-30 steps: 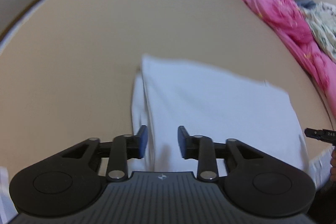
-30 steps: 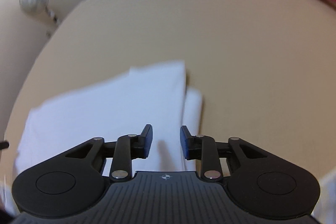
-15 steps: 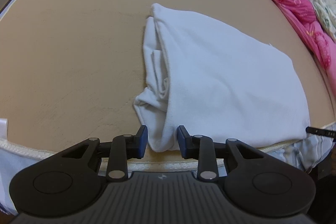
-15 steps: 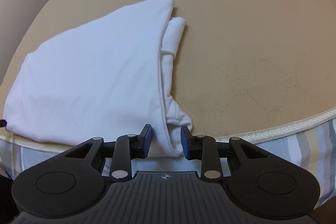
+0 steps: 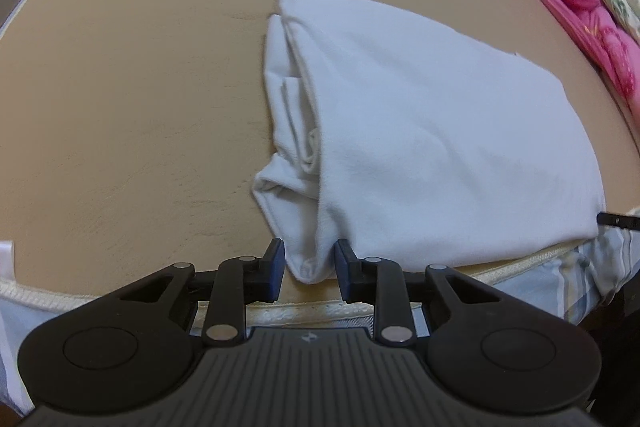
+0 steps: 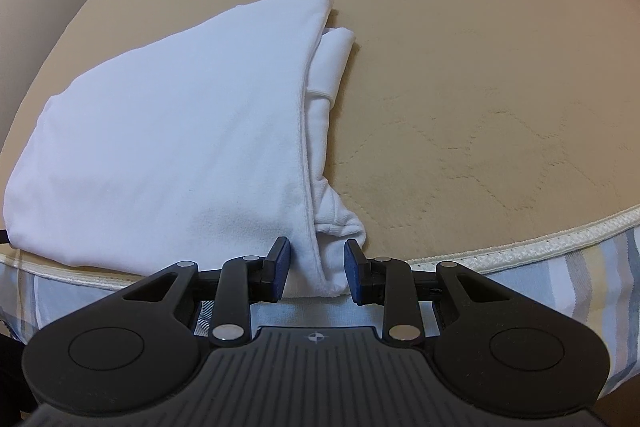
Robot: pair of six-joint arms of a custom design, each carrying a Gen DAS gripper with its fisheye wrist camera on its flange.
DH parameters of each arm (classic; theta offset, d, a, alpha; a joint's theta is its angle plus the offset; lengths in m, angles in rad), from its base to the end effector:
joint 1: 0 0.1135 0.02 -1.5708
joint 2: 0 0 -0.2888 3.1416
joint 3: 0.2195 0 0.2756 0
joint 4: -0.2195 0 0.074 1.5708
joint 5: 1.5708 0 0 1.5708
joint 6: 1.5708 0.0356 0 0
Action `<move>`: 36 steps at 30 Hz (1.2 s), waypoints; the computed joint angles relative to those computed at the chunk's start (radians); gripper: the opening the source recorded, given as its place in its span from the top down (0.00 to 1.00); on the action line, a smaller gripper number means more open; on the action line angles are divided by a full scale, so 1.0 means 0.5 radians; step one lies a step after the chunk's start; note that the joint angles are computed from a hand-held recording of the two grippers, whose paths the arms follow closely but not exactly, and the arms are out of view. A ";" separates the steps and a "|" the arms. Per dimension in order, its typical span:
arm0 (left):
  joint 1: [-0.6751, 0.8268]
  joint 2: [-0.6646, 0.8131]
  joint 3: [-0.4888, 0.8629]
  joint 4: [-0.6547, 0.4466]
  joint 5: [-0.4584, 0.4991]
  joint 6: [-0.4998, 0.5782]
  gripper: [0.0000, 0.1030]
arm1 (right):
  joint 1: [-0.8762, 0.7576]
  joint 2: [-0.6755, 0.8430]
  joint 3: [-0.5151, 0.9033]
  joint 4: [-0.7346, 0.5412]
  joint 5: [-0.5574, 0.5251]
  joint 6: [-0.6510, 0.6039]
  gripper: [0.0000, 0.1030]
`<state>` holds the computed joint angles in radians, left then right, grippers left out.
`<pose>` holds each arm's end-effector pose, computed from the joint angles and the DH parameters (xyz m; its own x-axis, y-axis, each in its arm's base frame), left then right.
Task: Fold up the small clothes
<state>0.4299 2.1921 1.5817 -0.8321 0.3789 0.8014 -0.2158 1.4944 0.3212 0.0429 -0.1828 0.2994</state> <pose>0.4206 0.1783 0.1371 -0.8744 0.3333 -0.3525 0.4082 0.8982 -0.1633 0.2006 -0.0373 0.0781 -0.8045 0.4733 -0.3589 0.3895 0.8765 0.2829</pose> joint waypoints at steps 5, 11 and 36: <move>0.011 -0.044 -0.062 0.040 0.037 0.116 0.97 | 0.025 0.006 -0.008 0.033 -0.012 -0.019 0.94; 0.150 0.039 0.144 -0.222 0.130 0.170 0.97 | -0.207 -0.279 -0.125 0.041 -0.203 -0.020 0.97; 0.116 0.209 0.469 -0.458 0.430 -0.232 0.28 | 0.035 -0.147 0.014 0.113 0.270 0.145 0.62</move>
<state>0.4879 2.2965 1.8163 -1.0610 0.5939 0.6855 -0.1981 1.4211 0.3280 0.0992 -0.0477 0.3717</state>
